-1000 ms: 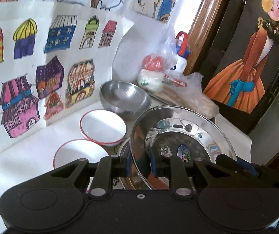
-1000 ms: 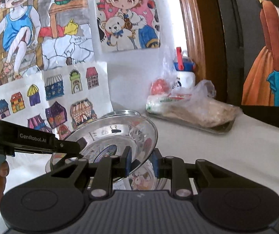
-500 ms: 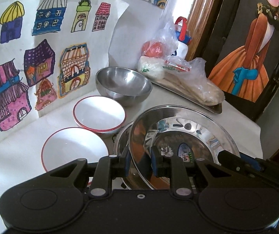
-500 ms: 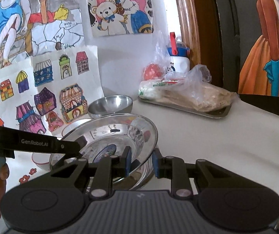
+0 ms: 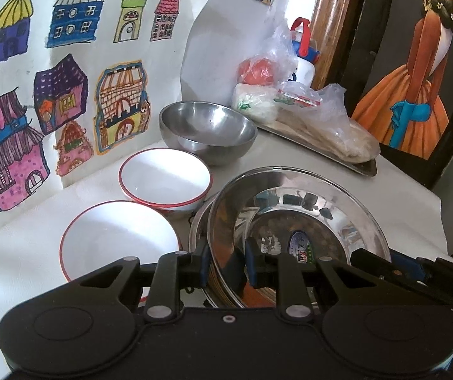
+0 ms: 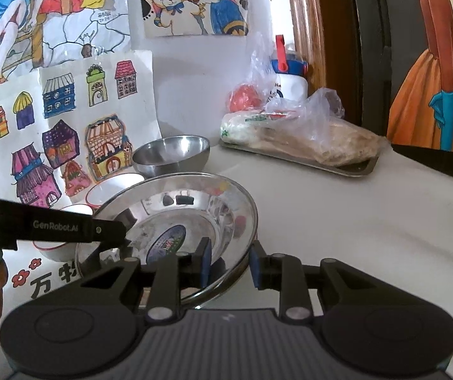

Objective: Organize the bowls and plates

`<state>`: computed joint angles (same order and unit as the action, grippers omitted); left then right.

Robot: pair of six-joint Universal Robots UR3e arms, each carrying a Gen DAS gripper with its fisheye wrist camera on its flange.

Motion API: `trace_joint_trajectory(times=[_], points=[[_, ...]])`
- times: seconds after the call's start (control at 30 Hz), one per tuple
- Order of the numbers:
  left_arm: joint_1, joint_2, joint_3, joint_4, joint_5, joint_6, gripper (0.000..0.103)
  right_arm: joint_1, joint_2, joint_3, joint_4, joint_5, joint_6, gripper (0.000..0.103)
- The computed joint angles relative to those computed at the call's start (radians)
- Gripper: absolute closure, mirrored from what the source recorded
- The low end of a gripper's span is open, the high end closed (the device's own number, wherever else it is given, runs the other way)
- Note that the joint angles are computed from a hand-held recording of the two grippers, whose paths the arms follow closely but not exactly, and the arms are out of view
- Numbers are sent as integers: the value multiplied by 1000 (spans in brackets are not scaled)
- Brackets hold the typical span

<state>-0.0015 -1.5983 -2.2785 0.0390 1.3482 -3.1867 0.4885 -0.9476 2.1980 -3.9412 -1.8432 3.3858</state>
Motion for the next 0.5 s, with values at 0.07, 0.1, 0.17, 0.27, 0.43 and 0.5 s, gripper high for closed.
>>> trace_joint_trajectory(times=[0.07,0.1,0.17,0.27,0.43,0.5], points=[[-3,-5,10,-16,0,3,79,0,-6,-4,17,-5,-5,74],[-4,-6,17,-29,-1,5,79,2,-9,-6,23,-7,-8,74],[-7,-6,25,-44,3,10,78,6,-14,-15,44,-16,-16,74],[-13,-9,36,-55,12,17,78,16,-10,-37,71,-32,-20,73],[-17,-13,45,-65,22,27,78,26,1,-68,112,-46,-21,71],[-32,-17,58,-79,49,29,77,28,1,-75,129,-48,-23,71]])
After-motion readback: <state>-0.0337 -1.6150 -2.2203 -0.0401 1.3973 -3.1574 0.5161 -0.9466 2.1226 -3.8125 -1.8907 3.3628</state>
